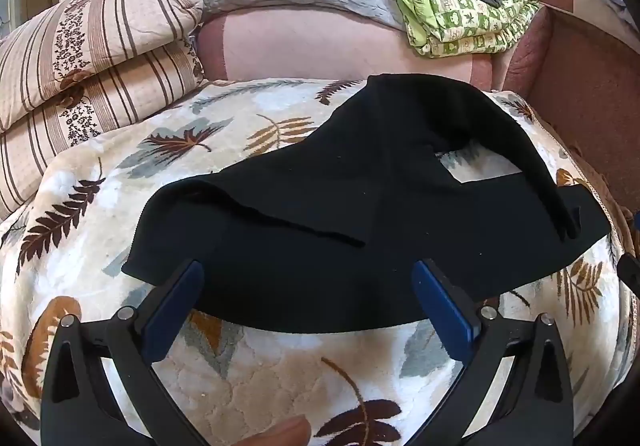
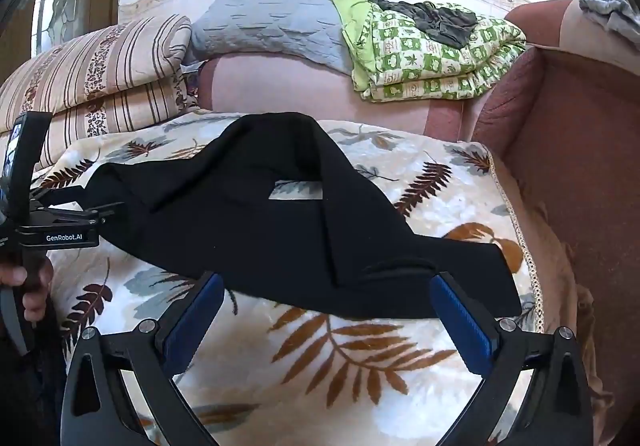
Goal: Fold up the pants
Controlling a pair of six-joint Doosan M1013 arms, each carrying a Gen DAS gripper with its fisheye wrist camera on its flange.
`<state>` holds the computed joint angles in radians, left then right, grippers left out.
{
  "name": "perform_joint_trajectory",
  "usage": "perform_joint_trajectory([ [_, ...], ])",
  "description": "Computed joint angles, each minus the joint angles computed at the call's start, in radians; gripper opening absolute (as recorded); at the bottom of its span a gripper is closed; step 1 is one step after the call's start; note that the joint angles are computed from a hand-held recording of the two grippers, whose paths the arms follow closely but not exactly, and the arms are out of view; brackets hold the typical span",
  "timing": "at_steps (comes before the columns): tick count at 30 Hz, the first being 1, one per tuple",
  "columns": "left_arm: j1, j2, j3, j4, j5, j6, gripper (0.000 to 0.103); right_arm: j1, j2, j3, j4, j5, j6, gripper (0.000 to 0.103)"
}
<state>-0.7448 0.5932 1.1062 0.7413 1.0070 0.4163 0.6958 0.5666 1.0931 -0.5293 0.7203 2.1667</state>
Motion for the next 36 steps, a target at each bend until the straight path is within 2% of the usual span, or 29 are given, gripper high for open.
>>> perform_joint_trajectory([
  [6,0.000,-0.001,0.003,0.003,-0.001,0.000,0.103,0.002,0.000,0.000,-0.002,0.005,-0.006,0.102],
  [11,0.000,-0.001,0.001,0.001,-0.001,-0.004,0.103,0.001,0.009,-0.017,0.005,0.046,-0.011,0.102],
  [36,0.000,-0.002,0.004,0.002,-0.002,-0.009,0.103,0.000,0.007,-0.012,0.001,0.042,0.020,0.102],
])
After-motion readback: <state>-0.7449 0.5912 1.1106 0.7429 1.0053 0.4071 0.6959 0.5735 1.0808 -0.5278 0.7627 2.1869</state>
